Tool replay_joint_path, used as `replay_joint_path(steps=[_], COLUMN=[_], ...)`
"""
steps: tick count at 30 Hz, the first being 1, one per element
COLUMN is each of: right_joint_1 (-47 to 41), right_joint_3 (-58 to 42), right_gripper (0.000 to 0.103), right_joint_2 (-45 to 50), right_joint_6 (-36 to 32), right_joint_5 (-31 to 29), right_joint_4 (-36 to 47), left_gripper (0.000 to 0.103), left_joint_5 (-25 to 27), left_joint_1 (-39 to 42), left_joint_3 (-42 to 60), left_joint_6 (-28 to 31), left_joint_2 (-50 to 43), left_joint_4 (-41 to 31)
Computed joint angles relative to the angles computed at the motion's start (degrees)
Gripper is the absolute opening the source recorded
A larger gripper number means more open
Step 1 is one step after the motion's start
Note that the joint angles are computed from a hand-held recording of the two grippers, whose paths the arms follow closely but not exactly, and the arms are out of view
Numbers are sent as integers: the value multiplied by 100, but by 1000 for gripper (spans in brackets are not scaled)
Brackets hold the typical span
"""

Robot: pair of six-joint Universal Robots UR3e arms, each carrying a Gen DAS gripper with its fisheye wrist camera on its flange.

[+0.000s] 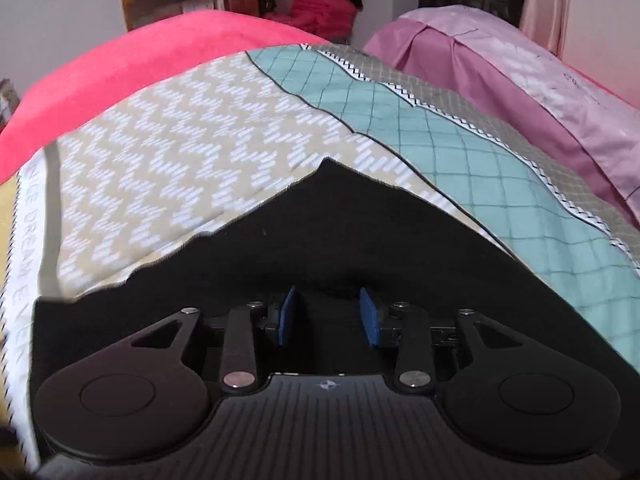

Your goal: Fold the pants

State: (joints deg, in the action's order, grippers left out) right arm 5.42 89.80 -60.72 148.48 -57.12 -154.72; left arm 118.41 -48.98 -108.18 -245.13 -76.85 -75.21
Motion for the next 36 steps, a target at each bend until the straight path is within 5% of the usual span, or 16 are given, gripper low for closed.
replay_joint_path(steps=[2,5,9,12,18,26,30,31,32,33,35,36], right_joint_1=[88,-131,-958,-1173,-2488,-4980,-5672,-5736,-5979,-6271,-6587,-6657], right_joint_3=[-369,-241,1164,751,1270,2063,2160,2060,2041,1922,1869,1970], right_gripper=[56,56,70,72,74,79,79,75,57,58,82,84], right_joint_2=[133,-311,-1435,-1060,-1963,-2716,-2004,-1778,-1664,-1629,-1649,-1670], right_joint_6=[277,-21,106,323,109,-625,-234,74,135,35,236,290], right_joint_5=[19,129,-13,-382,887,1359,1135,775,894,1247,1497,1539], right_joint_4=[317,995,367,1038,1470,1822,1174,991,997,1436,1492,1164], left_gripper=[103,103,103,103,103,103,103,103,103,103,103,103], left_joint_5=[34,73,8,-40,-174,-796,-986,-957,-796,-728,-655,-659], left_joint_1=[-27,-64,78,223,629,1149,1310,1313,1242,1197,1139,1144], left_joint_3=[159,351,468,769,1816,4007,4935,4950,4926,4939,4891,4887], left_joint_6=[74,249,641,1061,2060,2478,2334,2338,2425,2526,2603,2597], left_joint_2=[-152,-339,-521,-911,-2005,-4234,-5154,-5253,-5304,-5349,-5356,-5366], left_joint_4=[-1,46,395,635,1138,1469,1020,1005,1093,1105,1176,1206])
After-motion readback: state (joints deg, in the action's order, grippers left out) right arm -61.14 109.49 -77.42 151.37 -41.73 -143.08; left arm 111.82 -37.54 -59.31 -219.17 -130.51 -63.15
